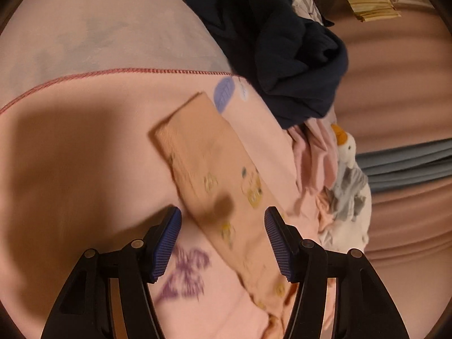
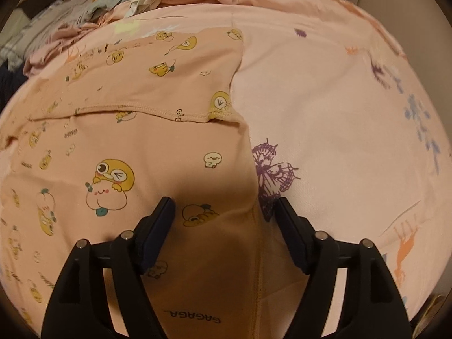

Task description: Fold small clothes

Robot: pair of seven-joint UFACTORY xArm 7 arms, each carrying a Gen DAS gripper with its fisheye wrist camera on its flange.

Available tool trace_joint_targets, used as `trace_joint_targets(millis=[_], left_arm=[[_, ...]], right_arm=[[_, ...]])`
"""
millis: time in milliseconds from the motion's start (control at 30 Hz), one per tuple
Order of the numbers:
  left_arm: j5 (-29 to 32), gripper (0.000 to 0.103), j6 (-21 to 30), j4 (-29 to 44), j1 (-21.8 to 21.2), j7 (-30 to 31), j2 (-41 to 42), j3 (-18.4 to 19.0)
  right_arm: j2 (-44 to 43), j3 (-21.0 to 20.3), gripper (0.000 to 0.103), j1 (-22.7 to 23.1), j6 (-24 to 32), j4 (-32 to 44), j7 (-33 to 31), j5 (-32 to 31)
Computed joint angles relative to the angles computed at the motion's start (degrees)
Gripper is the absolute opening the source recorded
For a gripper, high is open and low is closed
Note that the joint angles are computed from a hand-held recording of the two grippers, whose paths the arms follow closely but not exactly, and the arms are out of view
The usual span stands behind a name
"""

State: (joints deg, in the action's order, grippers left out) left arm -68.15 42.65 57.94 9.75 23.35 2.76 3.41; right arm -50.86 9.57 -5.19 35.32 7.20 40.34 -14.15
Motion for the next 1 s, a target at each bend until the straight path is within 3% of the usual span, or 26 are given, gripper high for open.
trace_joint_targets(millis=[67, 133, 233, 367, 467, 567, 667, 800, 1000], left_arm=[[-1.2, 0.058, -0.52, 1.81, -0.02, 1.13, 1.96, -0.25], [1.44, 0.04, -2.34, 2.88, -0.53, -0.17, 2.61, -0.88], [11.81, 0.016, -7.83, 4.33, -2.02, -5.16, 4.22, -1.71], [21.97, 0.011, -13.5, 3.48, -3.96, -10.17, 3.57, -2.99], [35.12, 0.008, -19.39, 2.18, -6.65, -19.39, 2.53, -3.2], [45.99, 0.008, -23.56, 0.83, -10.05, -23.2, -0.9, -5.12], [48.74, 0.008, -25.25, 1.13, -14.46, -23.13, -3.97, -8.03], [44.63, 0.008, -24.32, 2.8, -23.82, -20.19, -5.94, -12.65], [50.02, 0.008, -16.97, 8.66, -34.78, -22.8, 1.46, -18.54]], right_arm=[[-1.22, -0.23, 0.076, 0.09, -0.46, -0.89, 0.72, 0.38], [-1.74, -1.58, 0.078, -0.56, -2.29, -1.78, 0.42, 0.88], [-1.23, 0.45, 0.079, -0.95, -2.06, -1.34, 1.25, 0.49], [-1.16, 0.67, 0.081, -1.41, -3.29, -1.77, 2.21, 0.01], [-0.66, 1.15, 0.08, -1.76, -4.37, -1.81, 2.81, -0.33], [-1.45, 1.12, 0.08, -1.82, -4.94, -2.44, 2.85, -0.68], [-3.24, 1.32, 0.081, -1.84, -6.81, -4.17, 2.89, -1.06], [-5.16, 1.48, 0.082, -2.17, -9.3, -6.15, 2.85, -0.84], [-6.87, 1.62, 0.082, -2.32, -11.34, -7.75, 2.77, -0.02]])
